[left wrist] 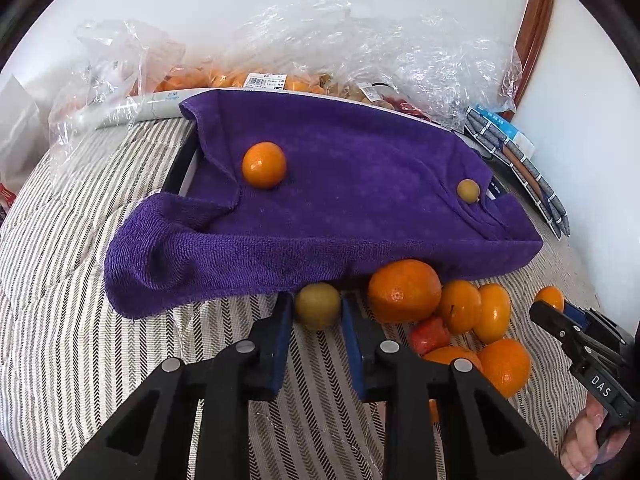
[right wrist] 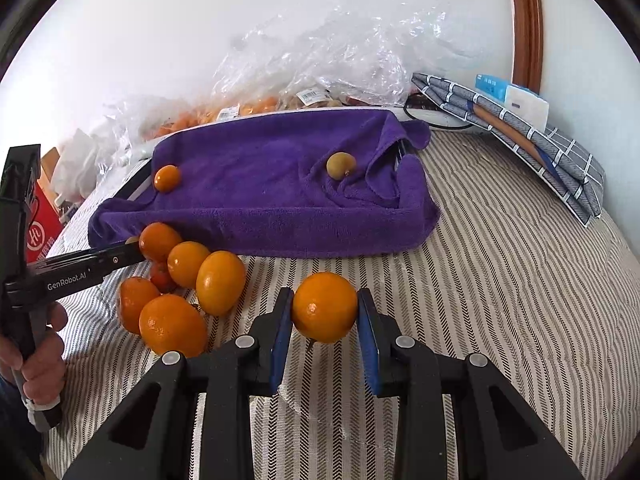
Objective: Organize fruits
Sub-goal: 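Grasp the small yellow-green fruit with the left tool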
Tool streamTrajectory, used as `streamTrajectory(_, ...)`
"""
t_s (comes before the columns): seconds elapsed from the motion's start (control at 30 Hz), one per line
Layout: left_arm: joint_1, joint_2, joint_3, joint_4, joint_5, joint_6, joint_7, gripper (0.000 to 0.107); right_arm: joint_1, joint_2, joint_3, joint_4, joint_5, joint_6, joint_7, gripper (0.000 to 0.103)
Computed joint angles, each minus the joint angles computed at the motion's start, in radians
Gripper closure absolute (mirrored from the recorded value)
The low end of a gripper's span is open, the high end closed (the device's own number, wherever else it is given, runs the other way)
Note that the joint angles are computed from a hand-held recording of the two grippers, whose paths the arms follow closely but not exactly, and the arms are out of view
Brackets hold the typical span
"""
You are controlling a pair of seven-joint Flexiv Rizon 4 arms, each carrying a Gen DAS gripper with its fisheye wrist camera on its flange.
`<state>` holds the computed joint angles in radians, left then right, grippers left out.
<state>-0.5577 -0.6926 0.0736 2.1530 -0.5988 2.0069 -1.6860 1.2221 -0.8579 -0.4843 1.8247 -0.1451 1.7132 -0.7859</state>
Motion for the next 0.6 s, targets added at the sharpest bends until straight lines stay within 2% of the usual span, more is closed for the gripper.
streamTrajectory(0.1, 0.047, 0.005, -0.041, 0.017, 0.039, 0.035, -0.038, 0.083, 0.005, -0.001, -0.006, 0.003, 0.004, 0.009, -0.001, 0.072)
streamTrajectory(0.17, 0.097, 0.003, -0.082, 0.045, 0.096, 0.126, -0.096, 0.083, 0.013, -0.004, -0.013, 0.008, 0.014, 0.024, -0.005, 0.072)
streamTrajectory(0.33, 0.040, -0.013, -0.062, 0.066, 0.033, 0.268, -0.090, 0.083, 0.020, -0.007, -0.018, 0.013, 0.054, 0.052, -0.021, 0.072)
streamTrajectory(0.43, 0.030, -0.018, -0.073, 0.065, -0.013, 0.307, -0.061, 0.083, 0.018, -0.007, -0.013, 0.014, 0.080, 0.062, -0.029, 0.072)
streamTrajectory(0.6, 0.063, -0.015, -0.103, 0.071, -0.037, 0.316, -0.066, 0.083, 0.008, -0.004, 0.004, 0.010, 0.094, 0.065, -0.049, 0.072)
